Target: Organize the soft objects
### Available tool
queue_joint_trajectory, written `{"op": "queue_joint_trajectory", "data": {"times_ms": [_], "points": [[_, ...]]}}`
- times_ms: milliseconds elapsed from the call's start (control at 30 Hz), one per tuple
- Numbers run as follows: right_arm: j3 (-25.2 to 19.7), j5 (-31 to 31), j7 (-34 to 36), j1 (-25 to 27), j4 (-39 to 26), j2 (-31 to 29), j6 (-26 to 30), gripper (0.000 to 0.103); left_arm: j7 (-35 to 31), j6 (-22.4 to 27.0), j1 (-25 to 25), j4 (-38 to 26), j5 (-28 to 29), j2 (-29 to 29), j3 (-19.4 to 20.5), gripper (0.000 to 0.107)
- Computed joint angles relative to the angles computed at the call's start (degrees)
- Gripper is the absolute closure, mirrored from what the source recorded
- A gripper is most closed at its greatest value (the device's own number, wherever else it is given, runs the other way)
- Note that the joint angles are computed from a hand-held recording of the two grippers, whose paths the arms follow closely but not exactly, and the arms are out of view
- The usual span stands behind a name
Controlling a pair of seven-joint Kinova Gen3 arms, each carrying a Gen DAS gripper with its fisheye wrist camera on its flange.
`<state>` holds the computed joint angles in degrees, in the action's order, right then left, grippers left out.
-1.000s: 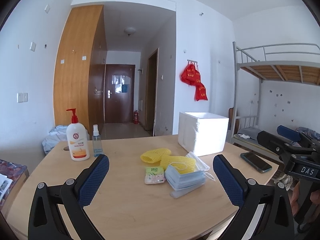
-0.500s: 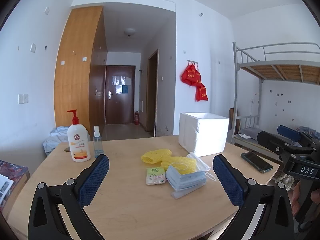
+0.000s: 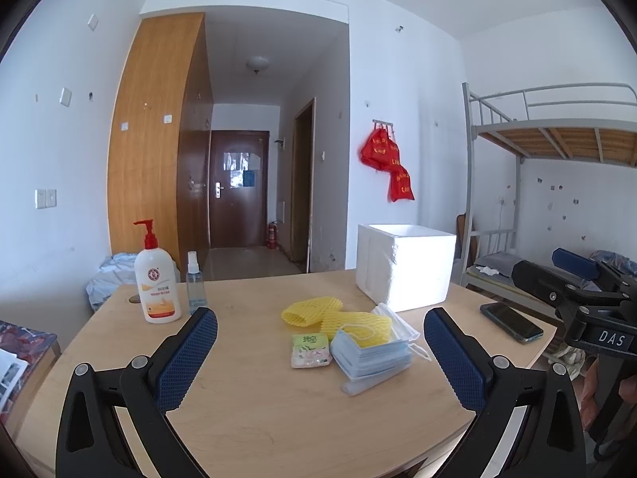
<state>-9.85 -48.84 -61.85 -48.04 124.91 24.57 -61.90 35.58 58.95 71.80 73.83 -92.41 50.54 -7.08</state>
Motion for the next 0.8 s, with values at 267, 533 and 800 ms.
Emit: {"op": "queue_joint_trajectory", "data": {"times_ms": [267,533,800], "points": [[0.06,-0.02,0.34,0.06,-0.32,0.04,0.41,0.0,-0.66,-0.59,-0.2,-0.37,0.38,0.0,0.02,0.004],[0.02,0.2,-0.21,0.04,-0.13,0.27,-0.09,0.0,-0.59,-0.8,-0.26,-0.4,0.29,0.02,-0.02,0.004],[0.03,0.18,-0.22,0.03,-0.07,0.26,0.02,0.0,-0.24,-1.0,-0.23,-0.01,0.21,-0.19,-0.09,0.004]]}}
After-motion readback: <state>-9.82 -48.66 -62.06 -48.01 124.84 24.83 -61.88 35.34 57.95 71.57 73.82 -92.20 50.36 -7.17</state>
